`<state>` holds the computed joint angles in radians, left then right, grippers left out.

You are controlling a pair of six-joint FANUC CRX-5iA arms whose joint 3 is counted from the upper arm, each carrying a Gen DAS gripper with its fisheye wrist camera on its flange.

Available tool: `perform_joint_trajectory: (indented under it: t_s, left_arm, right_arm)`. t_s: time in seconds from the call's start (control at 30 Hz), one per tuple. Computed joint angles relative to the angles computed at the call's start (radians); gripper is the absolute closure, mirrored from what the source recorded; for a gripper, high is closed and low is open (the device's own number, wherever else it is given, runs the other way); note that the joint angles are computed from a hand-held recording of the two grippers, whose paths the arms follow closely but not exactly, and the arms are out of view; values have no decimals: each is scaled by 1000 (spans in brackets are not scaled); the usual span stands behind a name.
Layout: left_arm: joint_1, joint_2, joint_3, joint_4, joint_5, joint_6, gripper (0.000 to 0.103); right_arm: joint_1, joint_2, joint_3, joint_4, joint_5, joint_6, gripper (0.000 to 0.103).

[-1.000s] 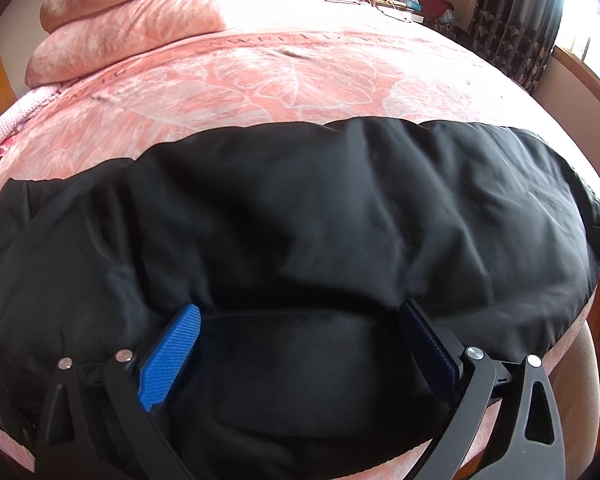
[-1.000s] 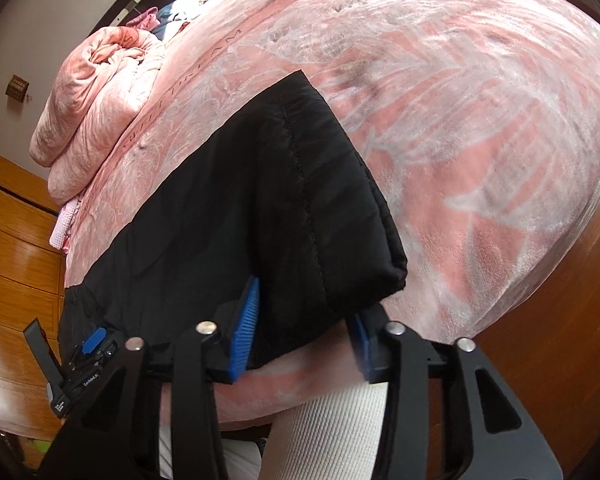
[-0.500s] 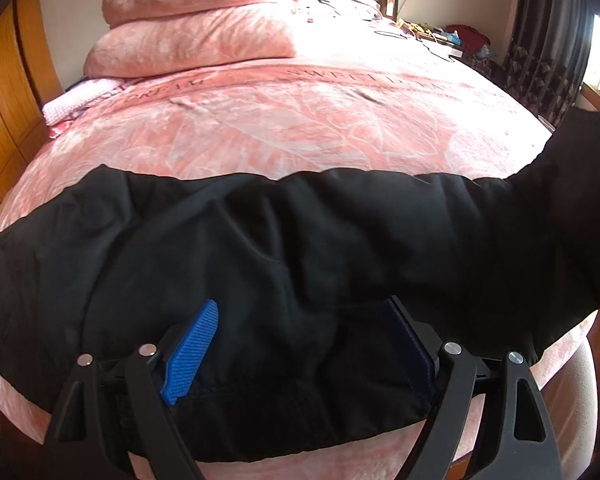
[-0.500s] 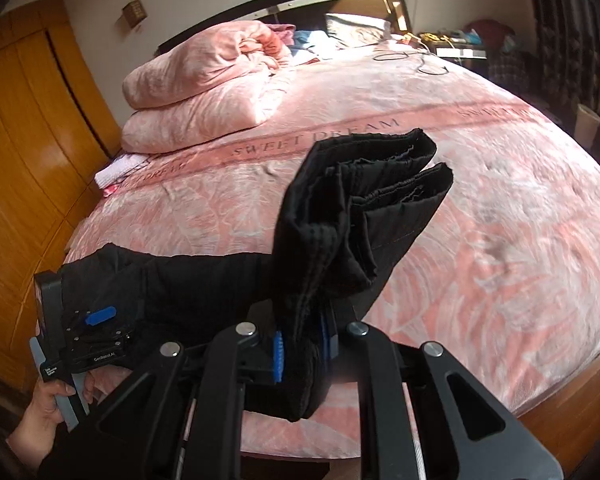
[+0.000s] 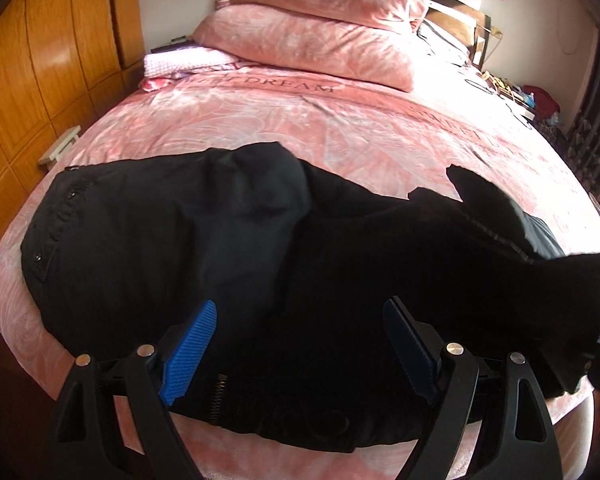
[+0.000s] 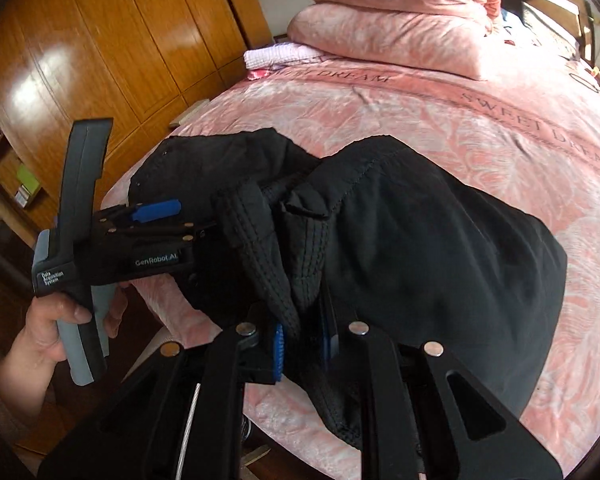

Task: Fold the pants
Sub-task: 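Lift the leg hems with the right tool toward the waistband while the left tool holds the waist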

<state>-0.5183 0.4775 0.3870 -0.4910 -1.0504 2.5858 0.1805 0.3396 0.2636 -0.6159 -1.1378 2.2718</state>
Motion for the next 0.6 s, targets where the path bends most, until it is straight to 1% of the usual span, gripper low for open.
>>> perform_joint_trajectory:
  t_s: [0.1,0.2,0.23,0.27,0.3,0.37,0.43,0.5,0.57,0.6]
  left_arm:
    - [16,-27,-49,3,13,39,17]
    - [30,-40,-85,21,36,53,17]
    - [32,-41,-91,24,41,54,16]
    - [33,-39,-93,24,39,55,16]
    - [33,-38,-94,26,38,53,15]
    - [32,-39,-97,26,39,48,14]
    - [33,-43,-101,21,48,47,13]
    - [36,-49,-109,21,60,49,13]
    - [37,-59,-119,16,71,60,13]
    - [38,-62,-123,15,73,65,12]
  right_arm:
    - [67,0,-48,79,50,-25,90]
    - [89,4,-78,114,62,-21,81]
    - [87,6,-78,109,53,-17,72]
    - [77,12,-66,94,22,-9,63]
    - [63,8,-63,71,-3,0,60]
    - [32,12,-32,16,-63,0,41]
    - [5,8,-13,-34,-98,2,38]
    - [2,3,-4,-45,-107,-7,38]
    - [28,-15,-25,-11,-65,-15,43]
    - [50,-23,-40,23,-40,-16,44]
